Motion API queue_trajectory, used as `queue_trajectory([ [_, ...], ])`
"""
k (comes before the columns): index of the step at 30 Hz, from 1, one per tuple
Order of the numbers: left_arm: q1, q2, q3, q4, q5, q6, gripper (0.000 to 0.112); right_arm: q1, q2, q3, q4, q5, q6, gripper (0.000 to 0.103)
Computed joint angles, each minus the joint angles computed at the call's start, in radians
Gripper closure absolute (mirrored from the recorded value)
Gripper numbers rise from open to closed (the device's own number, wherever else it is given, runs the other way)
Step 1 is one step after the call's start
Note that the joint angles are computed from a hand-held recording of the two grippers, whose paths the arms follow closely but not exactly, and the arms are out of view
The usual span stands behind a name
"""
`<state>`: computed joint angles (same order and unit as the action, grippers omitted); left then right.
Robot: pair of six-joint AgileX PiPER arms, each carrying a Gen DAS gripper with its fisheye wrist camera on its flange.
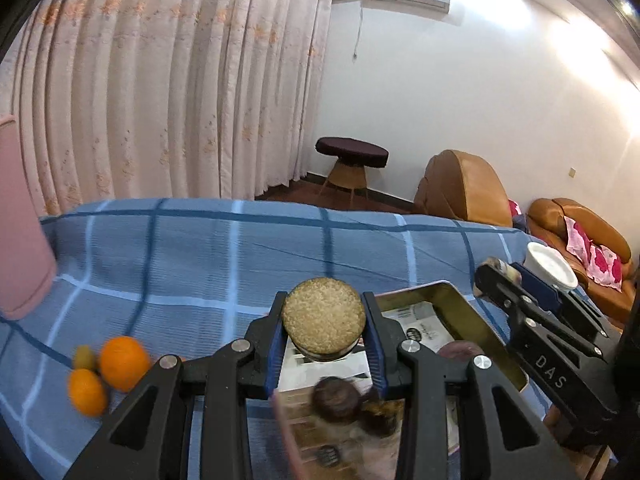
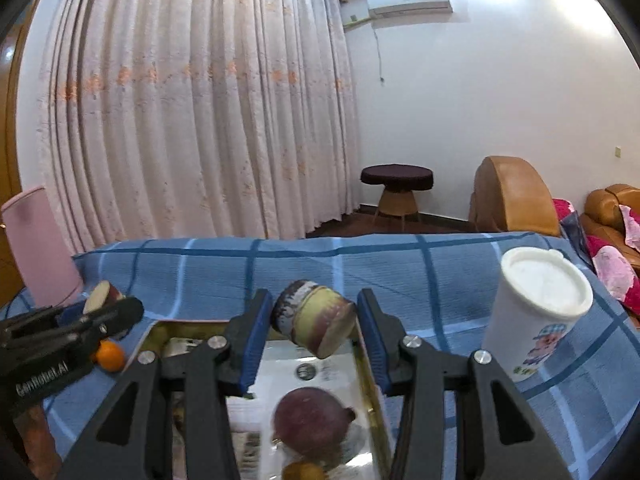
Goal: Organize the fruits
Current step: 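Open both grippers to drop the taro rounds into the tin box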
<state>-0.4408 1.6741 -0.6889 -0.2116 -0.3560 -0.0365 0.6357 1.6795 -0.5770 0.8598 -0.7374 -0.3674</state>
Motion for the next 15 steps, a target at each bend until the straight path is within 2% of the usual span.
queue_trajectory([
  [4,-0.056,0.062,-0.061,-0.161,0.024,0.136,0.075,-0.064,0.032,-0.025,-0.073,0.066,0.054,0.056],
  [7,-0.095,0.098,-0.093,-0.332,0.025,0.309,0.075,-0.091,0.052,-0.045,-0.114,0.111,0.083,0.056],
  [10,-0.102,0.116,-0.103,-0.378,0.032,0.359,0.075,-0.113,0.075,-0.067,-0.172,0.155,0.126,0.056],
  [15,-0.102,0.145,-0.13,-0.464,0.046,0.438,0.075,-0.122,0.094,-0.07,-0.22,0.162,0.171,0.055],
])
